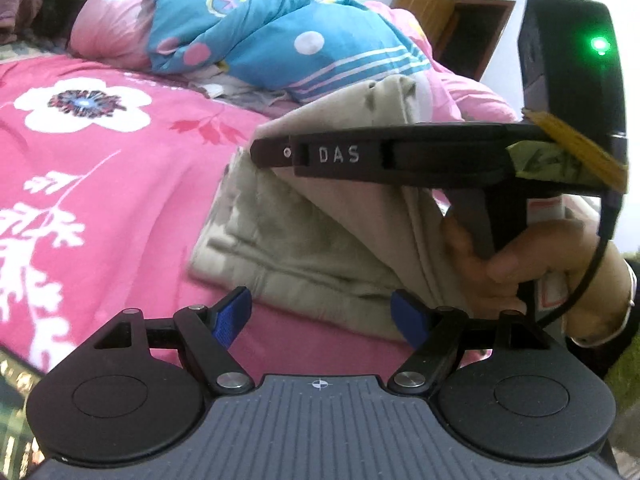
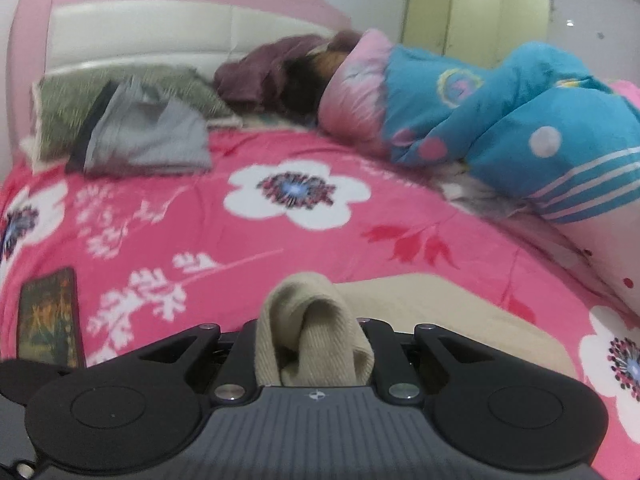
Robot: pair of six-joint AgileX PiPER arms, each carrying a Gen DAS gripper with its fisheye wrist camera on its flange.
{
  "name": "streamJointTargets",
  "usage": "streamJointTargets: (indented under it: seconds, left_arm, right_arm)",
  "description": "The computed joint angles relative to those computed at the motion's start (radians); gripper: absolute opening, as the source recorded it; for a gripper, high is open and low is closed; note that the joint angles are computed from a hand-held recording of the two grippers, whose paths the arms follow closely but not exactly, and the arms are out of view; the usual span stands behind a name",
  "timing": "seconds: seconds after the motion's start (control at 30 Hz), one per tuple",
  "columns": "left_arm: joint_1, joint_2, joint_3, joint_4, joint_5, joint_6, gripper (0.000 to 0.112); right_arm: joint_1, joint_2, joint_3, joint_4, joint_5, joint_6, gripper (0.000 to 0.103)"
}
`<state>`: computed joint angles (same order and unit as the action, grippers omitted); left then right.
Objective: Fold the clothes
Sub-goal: 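Carry the folded trouser end over the bundle with the right tool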
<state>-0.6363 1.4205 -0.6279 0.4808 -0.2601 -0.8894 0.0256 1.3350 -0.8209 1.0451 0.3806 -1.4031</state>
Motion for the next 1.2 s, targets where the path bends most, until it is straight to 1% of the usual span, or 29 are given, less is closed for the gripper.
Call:
streamJointTargets:
  seconds: [0.03,0.1,0.17,0.2,0.27,0.37,0.4,0.5,0.53,0.6,0.67,0.73,0.77,0.83,0.9,0.93,1.03,1.1,1.13,1.2]
  left_arm:
    - [0.007,-0.006,0.009,0.041,-0.008,-0.042,0.077]
    - [0.016,-0.020,0.027,0.108,-0.024,-0.107,0.077]
    - [0.019,-0.037,0.045,0.137,-0.038,-0.125,0.077]
    - [0.021,-0.046,0.053,0.168,-0.049,-0.147,0.077]
    - [0.023,-0.060,0.069,0.220,-0.072,-0.188,0.077]
    - [0.037,-0.071,0.087,0.324,-0.124,-0.278,0.077]
    - [0.041,-0.074,0.092,0.348,-0.140,-0.299,0.077]
    - [0.044,-0.092,0.113,0.357,-0.167,-0.312,0.078]
    - [0.046,-0.099,0.121,0.355,-0.175,-0.313,0.077]
    - [0.046,-0.112,0.135,0.333,-0.184,-0.302,0.077]
    - [0.044,-0.130,0.147,0.252,-0.182,-0.245,0.078]
    - [0.042,-0.143,0.152,0.130,-0.181,-0.161,0.078]
    - [0.045,-0.145,0.151,0.081,-0.184,-0.134,0.078]
    - [0.073,-0.131,0.135,0.069,-0.198,-0.170,0.078]
    - [0.097,-0.112,0.114,0.066,-0.204,-0.215,0.078]
    - [0.102,-0.099,0.102,0.050,-0.203,-0.216,0.078]
    - [0.111,-0.063,0.060,0.028,-0.172,-0.232,0.078]
    - [0.118,-0.041,0.034,0.031,-0.145,-0.262,0.078]
    - [0.122,-0.033,0.025,0.037,-0.130,-0.283,0.077]
    - [0.136,-0.017,0.016,0.079,-0.117,-0.346,0.073]
  right_arm:
    - [0.010,0.010,-0.010,-0.056,0.007,0.045,0.016]
    - [0.023,0.025,-0.030,-0.148,0.036,0.125,0.023]
    - [0.029,0.034,-0.041,-0.184,0.068,0.157,0.039]
    - [0.034,0.032,-0.040,-0.186,0.080,0.154,0.042]
    - [0.039,0.019,-0.040,-0.189,0.112,0.146,0.057]
    - [0.008,-0.005,-0.051,-0.143,0.229,0.100,0.058]
    - [-0.014,-0.008,-0.059,-0.122,0.284,0.086,0.058]
    - [-0.154,0.022,-0.117,-0.031,0.554,0.076,0.058]
    - [-0.205,0.034,-0.133,-0.002,0.630,0.091,0.058]
    - [-0.296,0.054,-0.161,0.042,0.737,0.127,0.058]
    - [-0.386,0.066,-0.200,0.080,0.803,0.154,0.058]
    - [-0.438,0.079,-0.260,0.086,0.787,0.181,0.058]
    - [-0.444,0.091,-0.293,0.076,0.755,0.193,0.058]
    - [-0.427,0.143,-0.380,0.032,0.678,0.217,0.059]
    - [-0.387,0.226,-0.490,-0.049,0.602,0.264,0.063]
    - [-0.365,0.279,-0.553,-0.101,0.578,0.294,0.066]
    - [-0.277,0.432,-0.724,-0.286,0.502,0.439,0.070]
    - [-0.242,0.531,-0.830,-0.384,0.501,0.546,0.073]
    - [-0.230,0.584,-0.891,-0.425,0.520,0.598,0.075]
    - [-0.227,0.701,-1.033,-0.463,0.621,0.686,0.077]
